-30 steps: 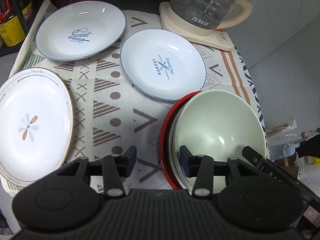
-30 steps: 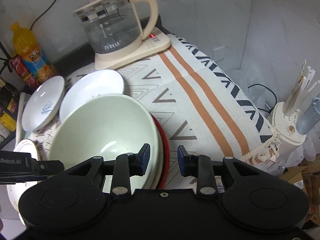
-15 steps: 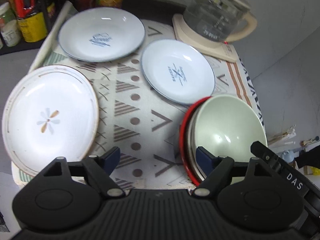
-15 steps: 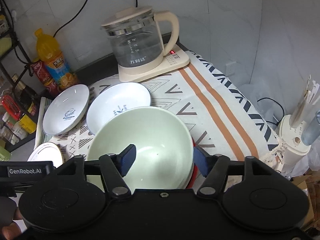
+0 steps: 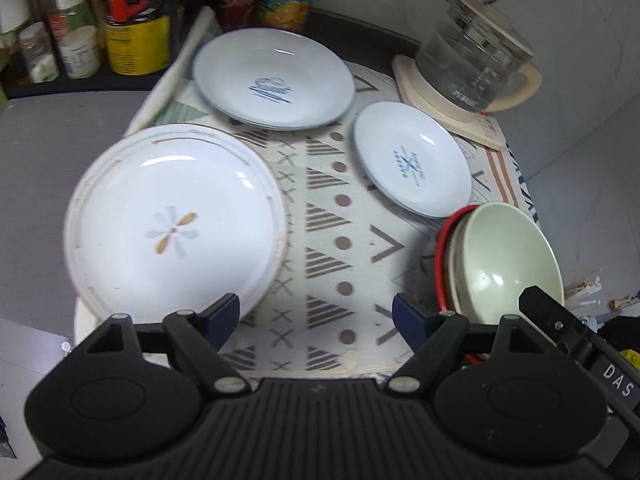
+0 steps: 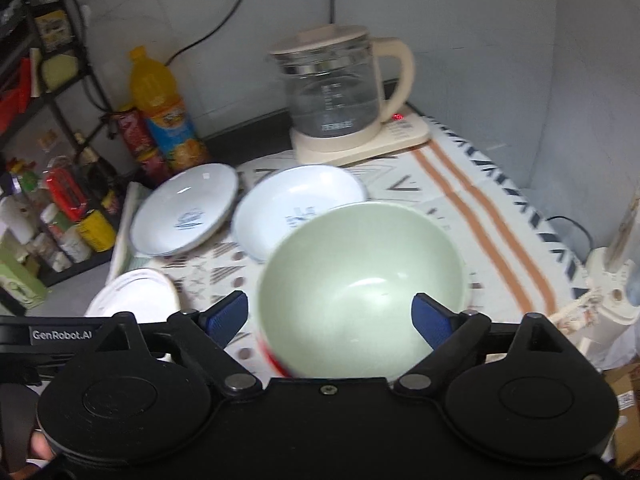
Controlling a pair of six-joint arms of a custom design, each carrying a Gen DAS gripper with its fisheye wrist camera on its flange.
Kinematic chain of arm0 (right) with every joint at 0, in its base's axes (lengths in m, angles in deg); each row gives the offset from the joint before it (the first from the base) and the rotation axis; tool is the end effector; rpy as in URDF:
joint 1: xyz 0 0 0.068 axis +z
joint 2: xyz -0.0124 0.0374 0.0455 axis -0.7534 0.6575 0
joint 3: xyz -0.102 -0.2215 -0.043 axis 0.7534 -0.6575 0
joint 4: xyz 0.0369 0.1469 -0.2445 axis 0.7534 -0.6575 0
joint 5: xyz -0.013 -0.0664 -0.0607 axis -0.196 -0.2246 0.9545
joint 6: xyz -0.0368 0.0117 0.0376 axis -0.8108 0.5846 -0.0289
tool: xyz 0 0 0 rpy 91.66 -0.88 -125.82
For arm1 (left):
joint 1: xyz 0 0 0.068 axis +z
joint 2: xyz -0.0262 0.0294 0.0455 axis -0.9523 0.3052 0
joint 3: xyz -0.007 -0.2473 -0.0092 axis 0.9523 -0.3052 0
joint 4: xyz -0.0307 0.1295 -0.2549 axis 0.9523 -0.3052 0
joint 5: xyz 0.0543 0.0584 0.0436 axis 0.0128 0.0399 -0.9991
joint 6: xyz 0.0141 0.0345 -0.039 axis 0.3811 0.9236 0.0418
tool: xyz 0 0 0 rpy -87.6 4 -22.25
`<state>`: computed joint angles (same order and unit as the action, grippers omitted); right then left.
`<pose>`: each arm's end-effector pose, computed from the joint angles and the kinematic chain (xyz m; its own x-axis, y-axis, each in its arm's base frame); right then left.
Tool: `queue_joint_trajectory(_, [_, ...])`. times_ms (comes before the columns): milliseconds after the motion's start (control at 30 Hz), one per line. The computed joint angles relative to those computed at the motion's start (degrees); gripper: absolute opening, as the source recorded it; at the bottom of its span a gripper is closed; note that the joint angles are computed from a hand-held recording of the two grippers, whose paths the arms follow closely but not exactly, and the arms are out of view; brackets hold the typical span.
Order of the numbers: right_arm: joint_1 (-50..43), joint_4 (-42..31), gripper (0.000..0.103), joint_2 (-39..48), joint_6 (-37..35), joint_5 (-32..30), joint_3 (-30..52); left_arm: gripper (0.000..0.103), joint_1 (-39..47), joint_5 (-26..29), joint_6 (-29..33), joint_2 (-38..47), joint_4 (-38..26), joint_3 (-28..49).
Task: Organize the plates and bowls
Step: 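Move both grippers over the flower-motif plate toward the white Sweet plate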
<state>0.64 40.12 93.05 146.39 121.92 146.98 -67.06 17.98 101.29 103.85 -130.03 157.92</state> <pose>0.2137 0.2172 0.2193 -0.6040 0.4703 -0.6435 0.4600 0.8650 0.2004 0.3712 0.0198 0.1867 -0.9156 0.1585 -0.3695 0.2732 0.9195 -0.2825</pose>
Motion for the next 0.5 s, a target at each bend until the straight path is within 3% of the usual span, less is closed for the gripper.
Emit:
queue_joint_trajectory(100, [0.67, 1.43, 0.091, 1.97, -1.78, 0.32, 2.01, 0.086, 2.08, -0.99, 1.84, 0.21, -1.29, 0.73])
queue_joint_trajectory(300, [1.76, 4.03, 0.103, 5.7, -5.88, -0.21, 5.71, 0.091, 7.16, -0.35, 3.38, -0.2, -1.63, 0.71])
queue_joint_trajectory(500, [1.97, 5.75, 0.103, 9.44, -8.94, -3.12, 9.3, 0.096, 11.3, -0.18, 3.81, 0.35, -2.16, 1.9])
